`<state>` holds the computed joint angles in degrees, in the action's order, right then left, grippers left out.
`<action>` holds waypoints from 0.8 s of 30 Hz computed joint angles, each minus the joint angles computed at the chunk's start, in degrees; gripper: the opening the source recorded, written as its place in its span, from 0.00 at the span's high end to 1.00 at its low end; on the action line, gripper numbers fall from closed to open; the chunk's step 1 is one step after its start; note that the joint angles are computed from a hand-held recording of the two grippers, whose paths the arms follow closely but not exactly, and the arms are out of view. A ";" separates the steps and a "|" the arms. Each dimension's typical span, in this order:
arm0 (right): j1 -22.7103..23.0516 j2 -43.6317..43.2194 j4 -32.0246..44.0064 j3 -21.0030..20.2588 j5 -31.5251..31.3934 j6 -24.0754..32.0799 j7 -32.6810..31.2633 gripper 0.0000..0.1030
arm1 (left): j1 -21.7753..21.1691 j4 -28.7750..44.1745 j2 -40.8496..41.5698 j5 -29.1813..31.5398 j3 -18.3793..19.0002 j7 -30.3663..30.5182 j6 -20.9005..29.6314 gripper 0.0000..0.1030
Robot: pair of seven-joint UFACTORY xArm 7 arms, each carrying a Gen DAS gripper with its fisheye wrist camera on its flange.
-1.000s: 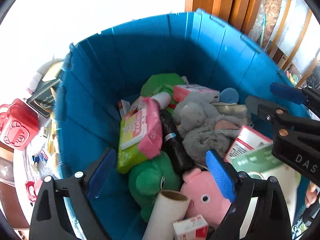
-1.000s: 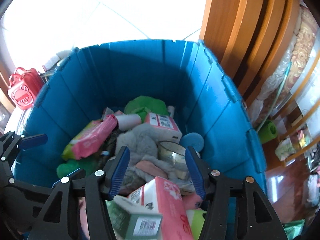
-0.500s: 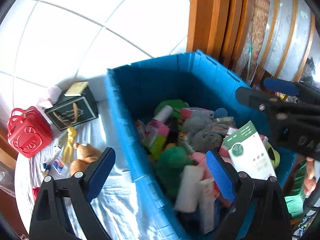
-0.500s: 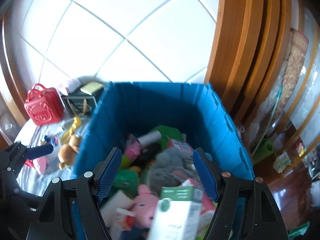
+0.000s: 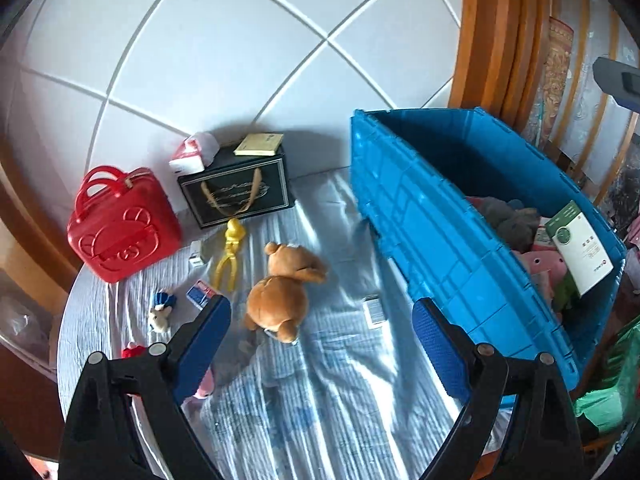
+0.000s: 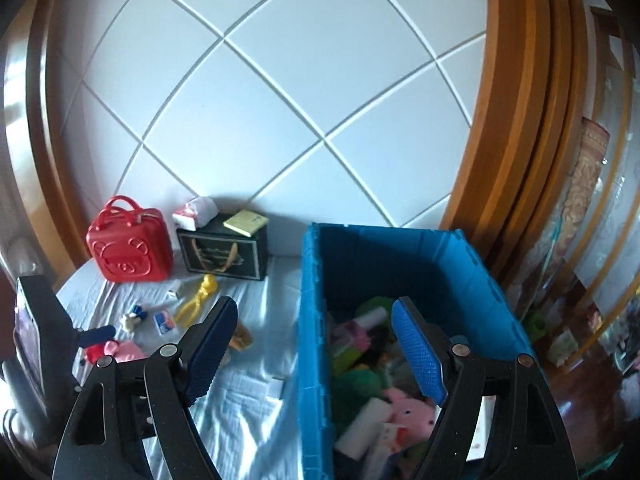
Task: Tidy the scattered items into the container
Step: 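Withdraw both open tools from the crate back over the bed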
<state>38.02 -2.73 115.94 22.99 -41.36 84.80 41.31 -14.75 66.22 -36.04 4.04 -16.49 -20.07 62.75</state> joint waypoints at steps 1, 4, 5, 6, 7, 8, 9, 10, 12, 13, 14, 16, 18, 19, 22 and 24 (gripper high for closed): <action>0.61 1.63 1.07 0.74 -0.45 0.26 0.41 0.22 | 0.13 -1.83 -1.63 0.05 1.46 0.77 0.14 0.10; 2.99 4.94 0.15 -0.34 1.63 -2.53 2.07 0.22 | 1.76 -7.15 -6.02 -0.01 5.19 2.32 -0.34 0.10; 3.35 5.39 -1.16 -1.16 3.30 -4.29 2.71 0.22 | 2.49 -8.56 -7.05 -0.06 6.28 2.91 -0.37 0.10; 3.66 5.69 -2.82 -2.01 4.79 -6.30 3.37 0.22 | 3.37 -9.85 -7.96 -0.01 7.36 3.54 -0.33 0.10; 3.84 6.12 -4.66 -2.73 6.02 -8.63 3.83 0.22 | 4.44 -11.02 -8.73 0.23 8.23 4.05 -0.30 0.10; 3.95 6.52 -6.31 -3.37 7.06 -10.60 4.02 0.22 | 5.55 -12.09 -9.37 0.57 8.86 4.46 -0.36 0.10; 3.91 7.09 -7.82 -3.97 8.37 -12.55 3.92 0.22 | 6.68 -13.23 -9.86 0.95 9.52 4.86 -0.64 0.10; 3.72 7.48 -9.42 -4.56 9.87 -14.63 3.50 0.22 | 7.78 -14.35 -10.41 1.36 10.16 5.34 -0.79 0.10; 3.44 8.99 -11.64 -5.45 12.61 -18.42 2.34 0.22 | 9.97 -16.70 -11.54 2.21 11.23 6.03 -1.41 0.10; 3.41 9.73 -12.53 -5.86 13.60 -20.05 2.03 0.22 | 11.13 -17.93 -12.02 2.62 11.72 6.16 -1.83 0.10; 3.33 10.48 -13.54 -6.26 14.63 -21.95 1.86 0.22 | 12.11 -19.16 -12.47 2.74 12.30 6.23 -2.28 0.10; 3.19 11.84 -15.53 -6.96 16.78 -25.76 1.63 0.22 | 13.98 -21.43 -12.91 3.05 13.36 6.55 -2.80 0.10; 3.10 13.47 -16.88 -7.40 19.04 -29.19 0.49 0.22 | 16.03 -24.44 -14.02 3.74 14.02 6.37 -3.98 0.10; 3.38 14.30 -17.15 -7.65 19.40 -30.23 0.27 0.22 | 16.96 -26.11 -14.76 3.99 14.36 6.23 -4.59 0.10; 4.83 16.62 -17.90 -8.61 18.77 -32.66 1.30 0.22 | 18.41 -31.04 -16.73 4.24 15.90 7.55 -6.79 0.10; 5.39 17.54 -18.69 -8.96 19.69 -34.15 1.86 0.22 | 19.19 -33.82 -17.64 4.29 16.77 8.94 -7.81 0.10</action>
<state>43.41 14.81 97.25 14.03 -21.67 50.65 43.18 4.44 32.41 -53.68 8.33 0.27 -11.14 54.93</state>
